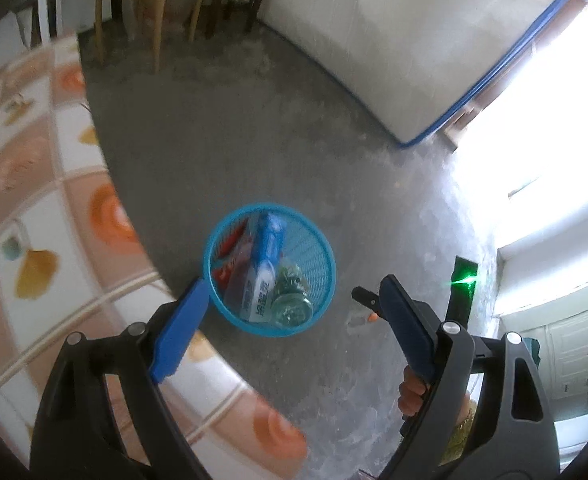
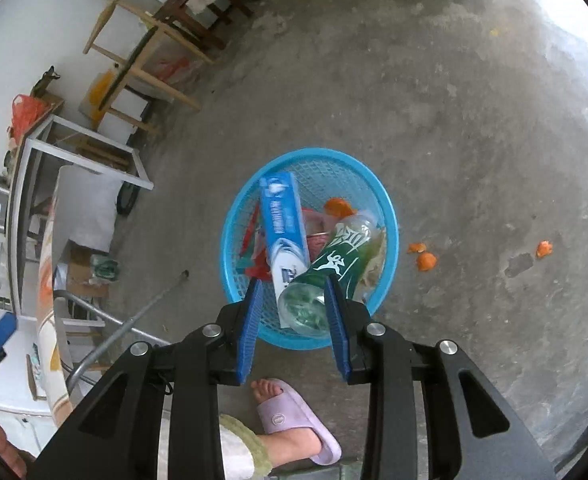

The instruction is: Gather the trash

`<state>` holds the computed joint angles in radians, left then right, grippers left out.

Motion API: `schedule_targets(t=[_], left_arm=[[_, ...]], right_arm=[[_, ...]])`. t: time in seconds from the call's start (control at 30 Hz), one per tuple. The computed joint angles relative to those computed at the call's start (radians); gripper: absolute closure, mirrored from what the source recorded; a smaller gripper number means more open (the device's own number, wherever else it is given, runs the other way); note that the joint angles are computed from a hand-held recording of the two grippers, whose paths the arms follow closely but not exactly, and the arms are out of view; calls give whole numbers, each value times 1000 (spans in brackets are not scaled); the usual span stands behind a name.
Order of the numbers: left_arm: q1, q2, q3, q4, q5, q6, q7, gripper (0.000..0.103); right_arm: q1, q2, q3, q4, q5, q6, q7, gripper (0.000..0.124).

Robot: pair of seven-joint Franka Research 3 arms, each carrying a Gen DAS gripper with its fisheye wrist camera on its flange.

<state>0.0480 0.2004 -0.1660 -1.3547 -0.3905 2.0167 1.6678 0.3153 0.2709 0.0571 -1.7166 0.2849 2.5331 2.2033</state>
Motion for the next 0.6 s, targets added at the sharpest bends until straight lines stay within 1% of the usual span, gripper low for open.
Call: schedule_targets(t=[0.03, 0.1, 0.13, 0.17, 0.23, 0.3, 0.33, 0.37, 0.47, 0.5, 0.53, 0.57, 0.6], left_arm=[[6, -17, 2, -16, -8, 12, 15, 20], [19, -95, 12, -98, -37, 62, 58, 20], [22, -131, 20, -136, -55, 87, 87, 20], [23, -167, 30, -172, -72, 103, 112, 20], [19, -246, 57, -253, -87, 140, 154, 20], [13, -340, 91, -348, -87, 179, 175, 19], [7, -374, 109, -381, -90, 189, 182, 18], [5, -423, 127, -429, -83, 206, 181, 17], [6, -555, 165, -558, -23, 264, 156, 14], [11, -600, 170, -603, 5, 290, 136, 12], [16, -632, 175, -635, 32, 307, 115, 12], [37, -685, 169, -689, 78, 332, 68, 11], [46, -716, 174, -718, 103, 340, 40, 10]], right_arm=[[6, -14, -3, -8, -14, 3, 7, 92], [24, -63, -10, -31, -68, 9, 26, 92], [29, -77, -8, -36, -86, 11, 31, 92], [45, -103, -9, -41, -134, 11, 48, 92], [58, -132, 0, -38, -187, 6, 60, 88], [85, -176, 12, -41, -288, 10, 91, 75], [98, -194, 21, -39, -345, 14, 109, 71], [109, -207, 31, -29, -392, 11, 120, 65], [140, -229, 65, 4, -513, 5, 143, 52], [153, -235, 77, 16, -559, 8, 153, 47], [165, -236, 89, 29, -597, 7, 160, 45], [175, -234, 96, 44, -623, 1, 162, 41], [189, -231, 106, 62, -663, -4, 170, 37]])
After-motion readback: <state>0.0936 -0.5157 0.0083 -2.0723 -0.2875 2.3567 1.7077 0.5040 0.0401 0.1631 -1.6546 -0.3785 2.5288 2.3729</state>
